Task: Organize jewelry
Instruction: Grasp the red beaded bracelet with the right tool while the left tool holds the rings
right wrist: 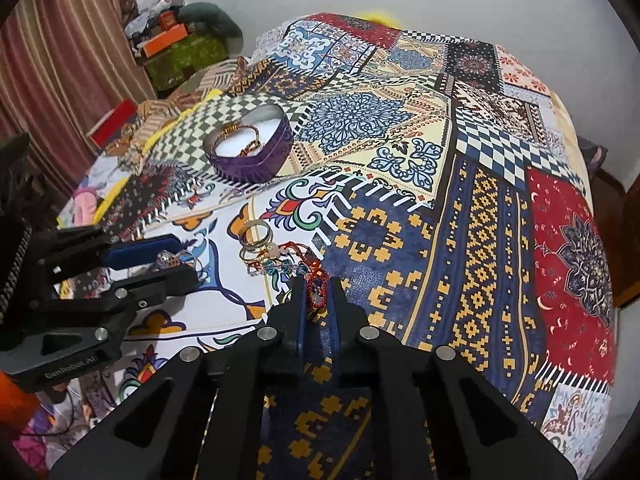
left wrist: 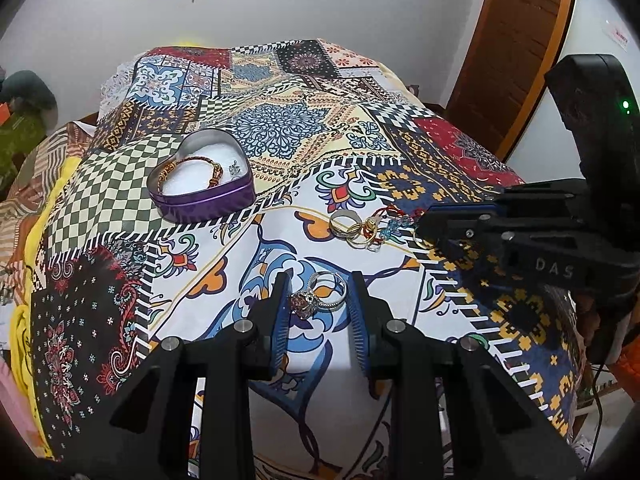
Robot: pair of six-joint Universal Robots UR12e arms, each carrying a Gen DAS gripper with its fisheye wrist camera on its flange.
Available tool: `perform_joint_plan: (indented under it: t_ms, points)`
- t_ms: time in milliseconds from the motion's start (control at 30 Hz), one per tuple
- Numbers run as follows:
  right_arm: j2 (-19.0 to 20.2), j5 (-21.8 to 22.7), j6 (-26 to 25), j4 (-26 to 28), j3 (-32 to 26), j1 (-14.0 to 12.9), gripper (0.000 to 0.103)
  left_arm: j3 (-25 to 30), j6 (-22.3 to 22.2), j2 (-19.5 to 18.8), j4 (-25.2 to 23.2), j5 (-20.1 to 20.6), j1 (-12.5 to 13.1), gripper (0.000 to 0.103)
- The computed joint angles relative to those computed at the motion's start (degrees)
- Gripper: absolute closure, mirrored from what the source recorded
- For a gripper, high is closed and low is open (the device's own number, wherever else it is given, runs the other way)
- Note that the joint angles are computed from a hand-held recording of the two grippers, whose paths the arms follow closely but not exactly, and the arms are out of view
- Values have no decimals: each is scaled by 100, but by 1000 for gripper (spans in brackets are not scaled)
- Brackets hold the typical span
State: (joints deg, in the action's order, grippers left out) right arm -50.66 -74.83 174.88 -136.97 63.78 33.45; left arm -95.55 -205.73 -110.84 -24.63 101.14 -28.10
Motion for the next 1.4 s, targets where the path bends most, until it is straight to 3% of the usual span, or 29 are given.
perform_joint_plan:
  t_ms: [367, 533, 567, 633, 667, 700, 867, 1100, 1400]
  points:
    - [-248, -198, 66, -608, 276, 5, 99, -42, -36, 88, 117, 180, -62, 75]
    - [-210, -179, -104, -357, 119, 21, 99, -89, -65, 155, 149, 269, -76, 75]
    - [-167, -174, -118, -206, 31, 27, 96, -102, -76, 168, 151, 265, -72, 75]
    - [-92, -164, -115, -37, -85, 32, 81, -124, -86, 186, 150, 271, -65, 75]
    - [-40, -178, -107, 29, -151, 38, 66, -133, -87, 193, 150, 279, -63, 75]
    - [-18, -194, -97, 40, -169, 41, 64, -142, -91, 200, 148, 287, -59, 75]
    - [195, -36, -92, 521, -469, 30, 65, -177, -120, 220, 157, 296, -38, 75]
    - [237, -45, -263, 611, -509, 45, 95, -186, -179, 208, 150, 283, -18, 75]
    - [128, -40, -101, 91, -356, 36, 96, -177, -216, 208, 163, 347, -26, 75]
